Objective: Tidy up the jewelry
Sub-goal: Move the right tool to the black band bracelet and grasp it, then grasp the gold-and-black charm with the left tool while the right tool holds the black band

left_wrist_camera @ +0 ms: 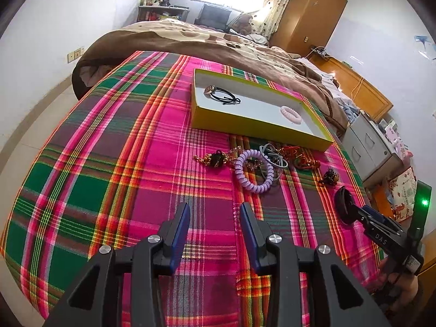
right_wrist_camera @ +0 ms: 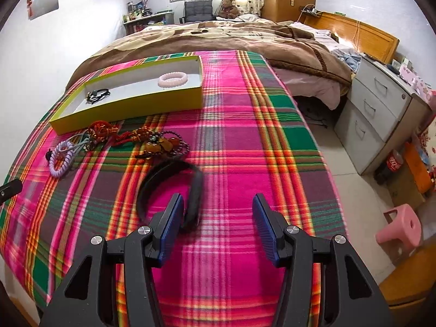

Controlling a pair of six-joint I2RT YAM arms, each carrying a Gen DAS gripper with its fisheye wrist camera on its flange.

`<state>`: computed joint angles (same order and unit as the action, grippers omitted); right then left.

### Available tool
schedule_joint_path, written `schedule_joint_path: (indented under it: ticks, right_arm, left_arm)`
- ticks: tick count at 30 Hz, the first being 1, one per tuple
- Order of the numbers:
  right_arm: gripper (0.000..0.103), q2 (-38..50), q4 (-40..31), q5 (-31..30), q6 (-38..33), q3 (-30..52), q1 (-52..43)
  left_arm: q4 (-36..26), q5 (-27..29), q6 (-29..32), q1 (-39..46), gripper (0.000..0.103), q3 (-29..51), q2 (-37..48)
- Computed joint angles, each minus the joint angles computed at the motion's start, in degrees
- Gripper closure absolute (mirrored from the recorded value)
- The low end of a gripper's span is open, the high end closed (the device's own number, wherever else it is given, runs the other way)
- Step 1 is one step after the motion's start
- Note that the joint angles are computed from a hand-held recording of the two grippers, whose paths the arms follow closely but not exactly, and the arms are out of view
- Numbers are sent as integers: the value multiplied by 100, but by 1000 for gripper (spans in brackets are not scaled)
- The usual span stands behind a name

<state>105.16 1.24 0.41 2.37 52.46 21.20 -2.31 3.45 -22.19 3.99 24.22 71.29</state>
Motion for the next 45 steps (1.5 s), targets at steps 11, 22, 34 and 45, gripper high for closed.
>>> schedule_joint_path:
  ticks: [11,22,34,45]
  right_arm:
    - [76,57,99,-246,-205,-38,91]
    - [90,15,279,-516,-45,-73,-77]
    - [90,-38,199,-733,-12,138,-66]
    - [90,191,91,-659,-25,430,67]
  left_arm:
    - [85,-50,-17,-145,66,65,217]
    - [89,-154,42,-82,66,237,458]
    - [244,-212,643,146,66,1141,1729]
    - [271,-276,1007,-12,63,1856,2542]
